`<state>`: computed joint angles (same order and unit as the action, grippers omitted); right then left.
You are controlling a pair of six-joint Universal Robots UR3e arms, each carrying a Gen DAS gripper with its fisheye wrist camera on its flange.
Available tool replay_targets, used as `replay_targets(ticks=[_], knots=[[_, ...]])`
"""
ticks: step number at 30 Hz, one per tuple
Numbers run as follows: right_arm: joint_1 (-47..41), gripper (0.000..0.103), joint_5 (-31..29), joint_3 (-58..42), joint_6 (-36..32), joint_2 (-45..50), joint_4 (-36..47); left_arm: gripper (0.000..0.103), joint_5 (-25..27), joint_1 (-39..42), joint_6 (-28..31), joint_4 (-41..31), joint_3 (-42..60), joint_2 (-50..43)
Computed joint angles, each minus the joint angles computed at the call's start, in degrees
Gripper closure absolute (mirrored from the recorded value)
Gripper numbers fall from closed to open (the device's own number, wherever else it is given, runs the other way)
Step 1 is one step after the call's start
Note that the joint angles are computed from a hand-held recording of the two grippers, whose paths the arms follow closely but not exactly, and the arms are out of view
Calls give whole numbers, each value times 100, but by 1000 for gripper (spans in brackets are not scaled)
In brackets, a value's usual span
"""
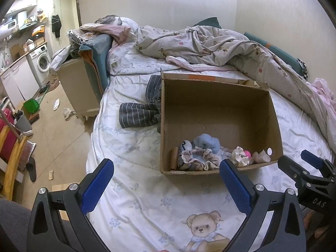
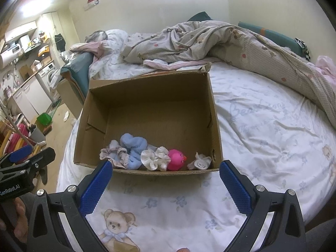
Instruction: Organize soft objects
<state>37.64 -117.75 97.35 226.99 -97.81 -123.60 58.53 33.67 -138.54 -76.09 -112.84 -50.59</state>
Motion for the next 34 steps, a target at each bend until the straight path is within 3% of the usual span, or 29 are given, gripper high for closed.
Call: replay_targets(ticks=[34], knots=[[-36, 0, 14, -10, 37, -77, 25, 2, -19, 92, 168, 70, -254, 104]])
